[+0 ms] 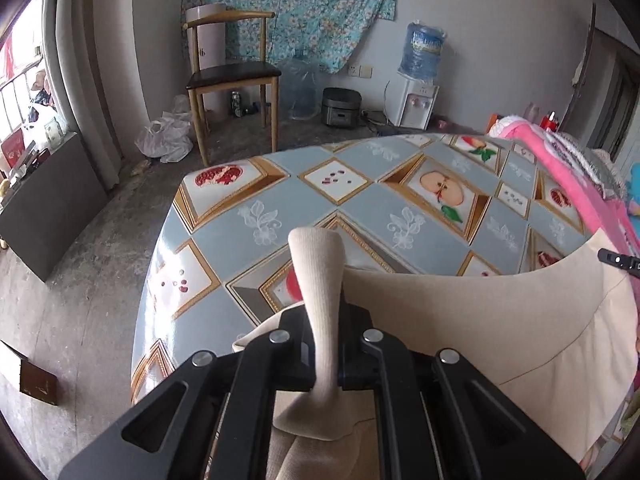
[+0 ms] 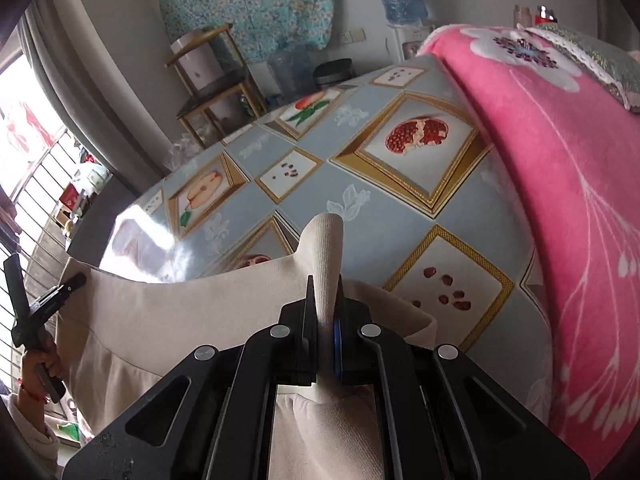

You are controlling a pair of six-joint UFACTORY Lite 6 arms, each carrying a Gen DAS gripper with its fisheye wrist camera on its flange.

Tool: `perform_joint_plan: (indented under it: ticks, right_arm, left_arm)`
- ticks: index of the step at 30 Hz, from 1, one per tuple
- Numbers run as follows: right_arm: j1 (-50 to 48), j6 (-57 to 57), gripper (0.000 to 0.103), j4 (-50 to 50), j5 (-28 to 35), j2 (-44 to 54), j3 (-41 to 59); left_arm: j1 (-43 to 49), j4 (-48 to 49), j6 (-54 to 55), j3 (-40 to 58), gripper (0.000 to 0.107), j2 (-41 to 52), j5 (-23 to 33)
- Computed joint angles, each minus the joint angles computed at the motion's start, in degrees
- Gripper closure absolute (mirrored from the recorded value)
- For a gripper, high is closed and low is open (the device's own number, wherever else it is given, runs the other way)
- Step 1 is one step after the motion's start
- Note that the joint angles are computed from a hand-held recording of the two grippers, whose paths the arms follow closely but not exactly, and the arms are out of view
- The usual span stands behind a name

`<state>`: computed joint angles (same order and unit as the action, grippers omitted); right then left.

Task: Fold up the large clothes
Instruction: 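Lift the held edge and fold it over the jacket with both grippers, then lay the folded edge down on the bundle and open both grippers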

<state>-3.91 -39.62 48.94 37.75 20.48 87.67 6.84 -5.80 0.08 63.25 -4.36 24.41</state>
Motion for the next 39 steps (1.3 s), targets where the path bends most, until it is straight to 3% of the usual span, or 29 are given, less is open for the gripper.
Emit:
perform_joint_plan:
  ticks: [6,8,9,10,13,15,19,23,27,29,32,33,34,35,36,39]
  right_arm:
    - [1.8,7.0,0.095,-6.8,0.2,4.4,6.0]
    - [2.9,14.2,0.078,-14.7,-0.2,7.1,7.1]
    - [2.7,14.9,0.071,-15.4,-1.1,5.8,5.2]
    - [1.9,13.6,0.062,-13.8,-1.7,3.1,2.5]
    - [-2.0,7.4,0.047,-6.9,-0.3,-7.3,-5.2]
    - [-4.5,2.7,0.047,-2.3,3.2,-16.3,-11.9]
    - [-1.0,3.3,0.047,-7.5,5.2,-35.9,-28.2]
    - [3.8,8.6,0.049,-13.9,2.6,-48.8,-43.8]
    - [-2.5,-2.5,0.049,-2.0,2.1,-47.3,-52.4]
    - [-1.1,0.4,0.049,-5.0,1.9,-47.4,-50.9]
    - [2.3,10.1,0.048,-13.6,3.6,-49.2,-45.4]
    - [2.3,10.2,0.046,-13.3,4.5,-49.8,-43.9]
    - [2.5,9.8,0.038,-12.0,4.8,-49.3,-41.7]
    - [3.0,9.2,0.031,-10.8,4.7,-47.6,-39.3]
    - [4.9,10.1,0.03,-10.8,3.3,-45.3,-36.9]
    - [10.8,14.5,0.03,-13.4,-2.0,-34.2,-27.4]
  left_arm:
    - [-0.7,4.3,-3.3,3.8,0.097,4.0,1.1]
    - [0.1,1.9,-1.3,4.6,0.089,7.7,2.6]
    - [0.8,1.8,-1.4,5.1,0.077,8.7,4.2]
    - [1.5,1.6,-1.5,4.7,0.073,8.0,4.9]
    - [5.6,-5.4,4.4,0.6,0.069,-1.2,5.1]
    - [8.8,-11.2,9.7,-2.3,0.067,-9.0,7.3]
    - [14.1,-23.3,22.8,-10.7,0.065,-25.2,19.3]
    - [8.2,-19.0,16.6,-24.4,0.064,-40.0,24.3]
    - [7.6,-16.8,11.9,-37.8,0.064,-46.5,20.7]
    - [11.3,-20.6,16.9,-40.2,0.064,-50.3,21.6]
    - [11.5,-18.5,14.1,-36.9,0.064,-50.5,24.9]
    - [11.6,-18.4,14.2,-35.4,0.063,-51.2,25.5]
    - [11.0,-17.9,14.2,-33.8,0.061,-51.6,25.2]
    - [10.5,-17.8,14.6,-32.4,0.054,-51.2,24.2]
    - [7.6,-17.0,13.1,-30.6,0.05,-49.0,21.4]
    - [-1.0,-13.1,6.3,-24.1,0.049,-35.7,12.2]
